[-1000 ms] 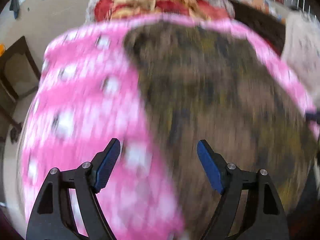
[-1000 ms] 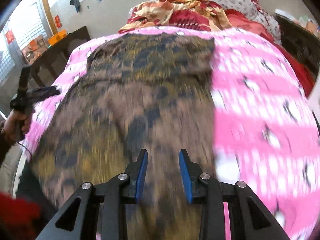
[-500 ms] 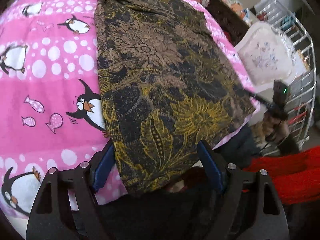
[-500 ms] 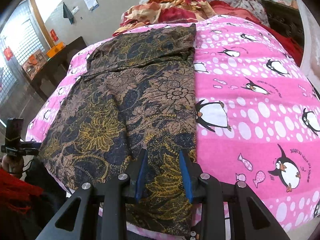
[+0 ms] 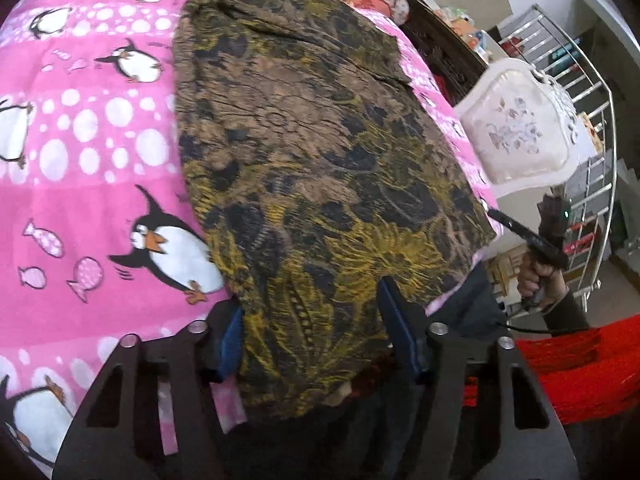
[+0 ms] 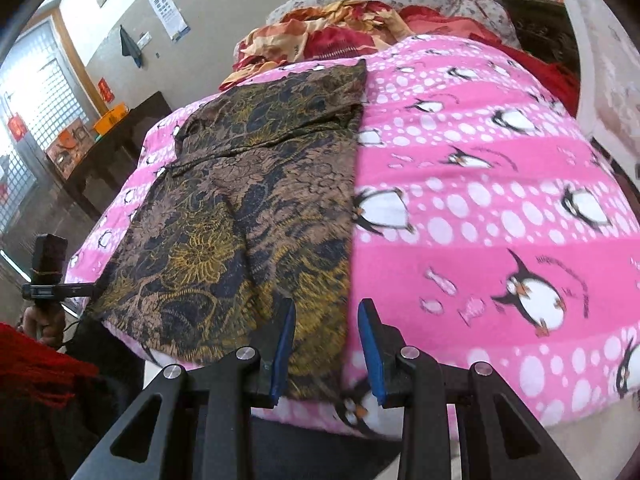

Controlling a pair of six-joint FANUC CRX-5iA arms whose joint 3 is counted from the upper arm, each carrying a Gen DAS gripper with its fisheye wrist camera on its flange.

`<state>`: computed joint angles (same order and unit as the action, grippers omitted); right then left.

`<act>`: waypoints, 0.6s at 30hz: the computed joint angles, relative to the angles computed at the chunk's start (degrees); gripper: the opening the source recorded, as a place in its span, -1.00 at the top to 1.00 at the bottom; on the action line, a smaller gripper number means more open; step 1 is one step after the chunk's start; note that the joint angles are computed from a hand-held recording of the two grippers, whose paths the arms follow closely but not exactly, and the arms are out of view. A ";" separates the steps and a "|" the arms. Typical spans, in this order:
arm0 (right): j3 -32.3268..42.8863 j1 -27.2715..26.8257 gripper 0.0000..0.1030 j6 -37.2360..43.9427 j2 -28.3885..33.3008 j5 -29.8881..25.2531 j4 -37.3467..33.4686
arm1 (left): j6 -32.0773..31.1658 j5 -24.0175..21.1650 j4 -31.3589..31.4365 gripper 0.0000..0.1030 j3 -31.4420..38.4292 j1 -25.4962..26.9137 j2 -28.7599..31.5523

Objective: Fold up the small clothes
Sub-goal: 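Straighten the folded shirt strip with both grippers, then grasp the strip end with the left gripper and lift it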

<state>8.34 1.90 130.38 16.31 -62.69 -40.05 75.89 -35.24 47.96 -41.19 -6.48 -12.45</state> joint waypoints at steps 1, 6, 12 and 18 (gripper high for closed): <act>0.59 -0.85 0.41 0.20 0.57 -1.52 -0.76 | -0.68 0.37 1.42 -0.05 -0.71 0.04 -0.09; 3.21 -3.55 0.41 1.86 3.94 -8.31 -5.47 | 1.18 -0.17 -0.85 0.32 -0.36 0.27 -0.24; 6.51 -6.62 0.40 2.51 8.58 -13.23 -13.69 | 2.09 -0.35 -1.63 0.39 -0.49 0.48 -0.32; 8.94 -7.81 0.48 5.02 11.27 -19.37 -17.35 | 1.69 -0.26 -0.19 0.39 -0.93 0.42 -0.03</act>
<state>17.28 -5.91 135.40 27.58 -82.05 -57.40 77.58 -35.50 47.77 -42.11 -6.06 -12.48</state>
